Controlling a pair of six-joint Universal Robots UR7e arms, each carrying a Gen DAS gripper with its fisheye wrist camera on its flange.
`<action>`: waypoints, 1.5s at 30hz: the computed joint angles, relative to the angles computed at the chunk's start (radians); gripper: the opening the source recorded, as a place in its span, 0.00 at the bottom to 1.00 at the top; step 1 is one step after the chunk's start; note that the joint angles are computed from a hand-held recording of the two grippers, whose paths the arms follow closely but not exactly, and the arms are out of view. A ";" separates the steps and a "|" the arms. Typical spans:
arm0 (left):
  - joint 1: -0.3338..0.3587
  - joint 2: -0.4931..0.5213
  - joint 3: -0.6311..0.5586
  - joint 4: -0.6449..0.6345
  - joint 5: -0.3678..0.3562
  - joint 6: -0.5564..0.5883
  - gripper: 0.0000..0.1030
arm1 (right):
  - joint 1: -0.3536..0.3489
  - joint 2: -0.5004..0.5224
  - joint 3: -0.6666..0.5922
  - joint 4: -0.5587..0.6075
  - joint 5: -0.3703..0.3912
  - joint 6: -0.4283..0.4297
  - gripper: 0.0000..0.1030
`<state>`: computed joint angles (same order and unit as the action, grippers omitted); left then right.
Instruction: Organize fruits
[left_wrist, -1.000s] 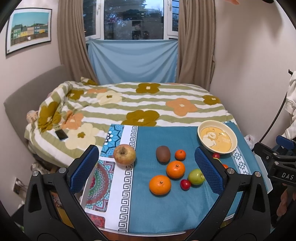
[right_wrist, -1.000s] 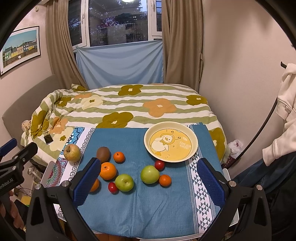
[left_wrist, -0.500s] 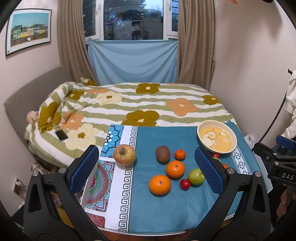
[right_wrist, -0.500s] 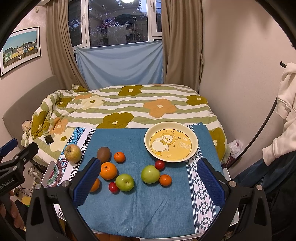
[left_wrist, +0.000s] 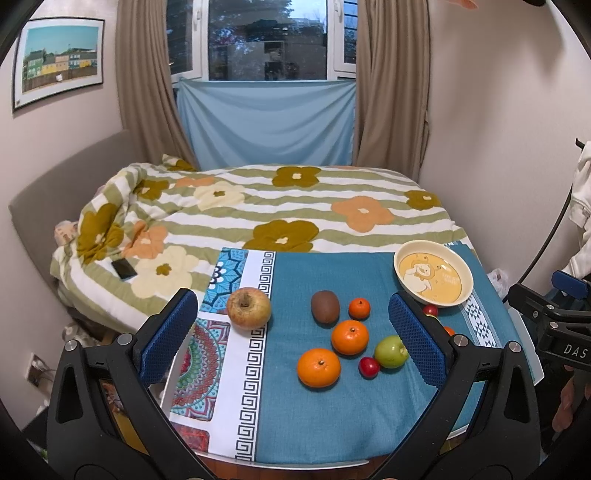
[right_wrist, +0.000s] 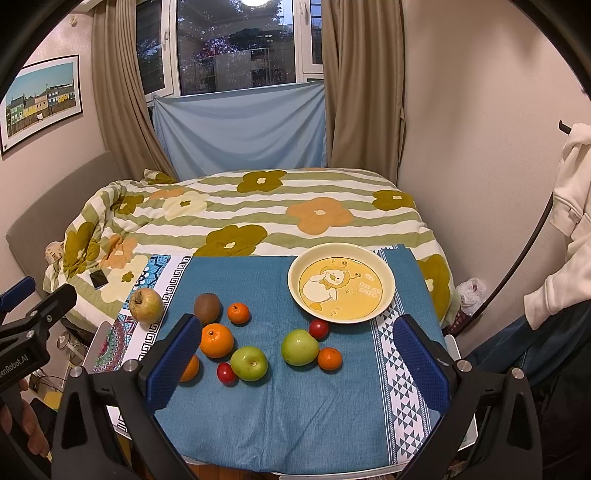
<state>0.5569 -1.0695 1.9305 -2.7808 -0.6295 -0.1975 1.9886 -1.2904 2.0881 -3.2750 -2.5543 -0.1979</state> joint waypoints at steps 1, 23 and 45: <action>-0.002 -0.001 0.000 0.006 0.003 -0.007 1.00 | -0.001 0.000 0.000 -0.001 0.001 0.000 1.00; 0.016 0.039 0.066 0.162 0.013 -0.252 1.00 | -0.158 -0.074 0.072 0.144 0.240 -0.049 1.00; 0.240 0.222 -0.028 0.031 -0.269 0.080 0.98 | -0.281 0.152 0.042 0.021 0.352 0.185 1.00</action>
